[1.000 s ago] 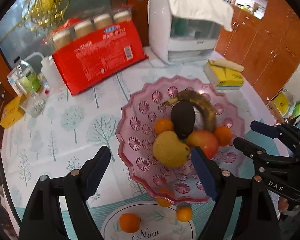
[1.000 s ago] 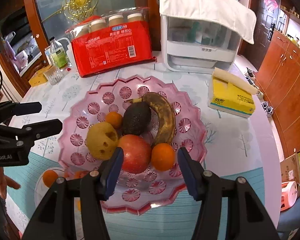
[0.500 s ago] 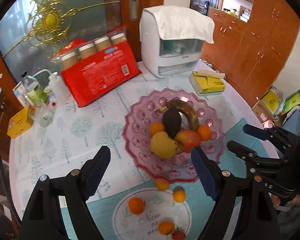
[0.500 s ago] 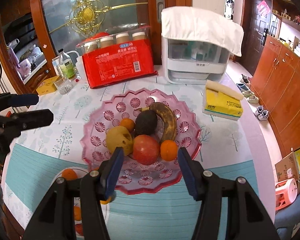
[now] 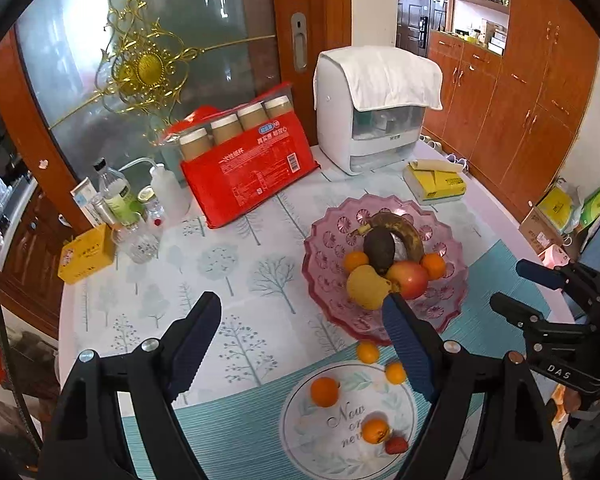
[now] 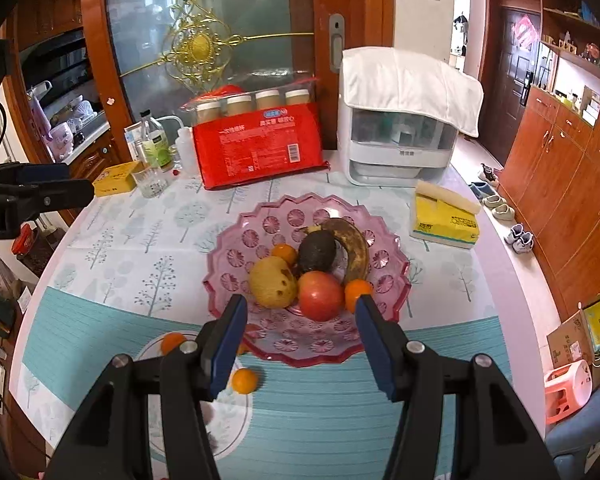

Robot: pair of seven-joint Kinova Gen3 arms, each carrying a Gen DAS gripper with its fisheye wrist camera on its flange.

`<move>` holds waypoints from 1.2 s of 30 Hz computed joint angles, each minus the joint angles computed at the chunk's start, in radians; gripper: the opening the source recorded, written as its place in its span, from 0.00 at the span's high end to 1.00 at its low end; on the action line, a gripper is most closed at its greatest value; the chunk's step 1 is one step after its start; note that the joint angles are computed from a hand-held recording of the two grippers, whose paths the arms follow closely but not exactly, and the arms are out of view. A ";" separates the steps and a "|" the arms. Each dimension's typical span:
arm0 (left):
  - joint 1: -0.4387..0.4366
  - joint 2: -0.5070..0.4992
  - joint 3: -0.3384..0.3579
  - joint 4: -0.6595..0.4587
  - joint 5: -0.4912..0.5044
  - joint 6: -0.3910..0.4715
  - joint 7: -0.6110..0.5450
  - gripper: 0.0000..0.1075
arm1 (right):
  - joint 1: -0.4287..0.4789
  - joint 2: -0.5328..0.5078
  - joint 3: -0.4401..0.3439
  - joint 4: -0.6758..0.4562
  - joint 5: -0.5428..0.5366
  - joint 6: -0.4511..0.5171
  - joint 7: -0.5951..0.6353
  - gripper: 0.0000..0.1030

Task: Organize fruits
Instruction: 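Move both open grippers back toward the remaining mandarins on the plate, then grasp a mandarin with the left gripper while the right gripper grasps another mandarin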

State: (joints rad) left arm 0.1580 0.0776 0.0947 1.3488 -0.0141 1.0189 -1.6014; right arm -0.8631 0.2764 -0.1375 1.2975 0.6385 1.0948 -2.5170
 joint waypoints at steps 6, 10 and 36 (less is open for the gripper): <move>-0.013 -0.047 -0.006 0.094 0.009 -0.043 -0.040 0.24 | -0.044 0.004 -0.010 0.007 0.019 0.017 -0.050 0.45; -0.029 -0.064 -0.013 0.156 0.039 -0.069 -0.068 0.24 | -0.062 0.011 -0.020 0.029 0.008 0.017 -0.081 0.45; -0.075 0.085 -0.015 0.439 0.145 -0.285 -0.206 0.24 | -0.131 0.219 -0.009 0.004 -0.183 -0.026 0.032 0.45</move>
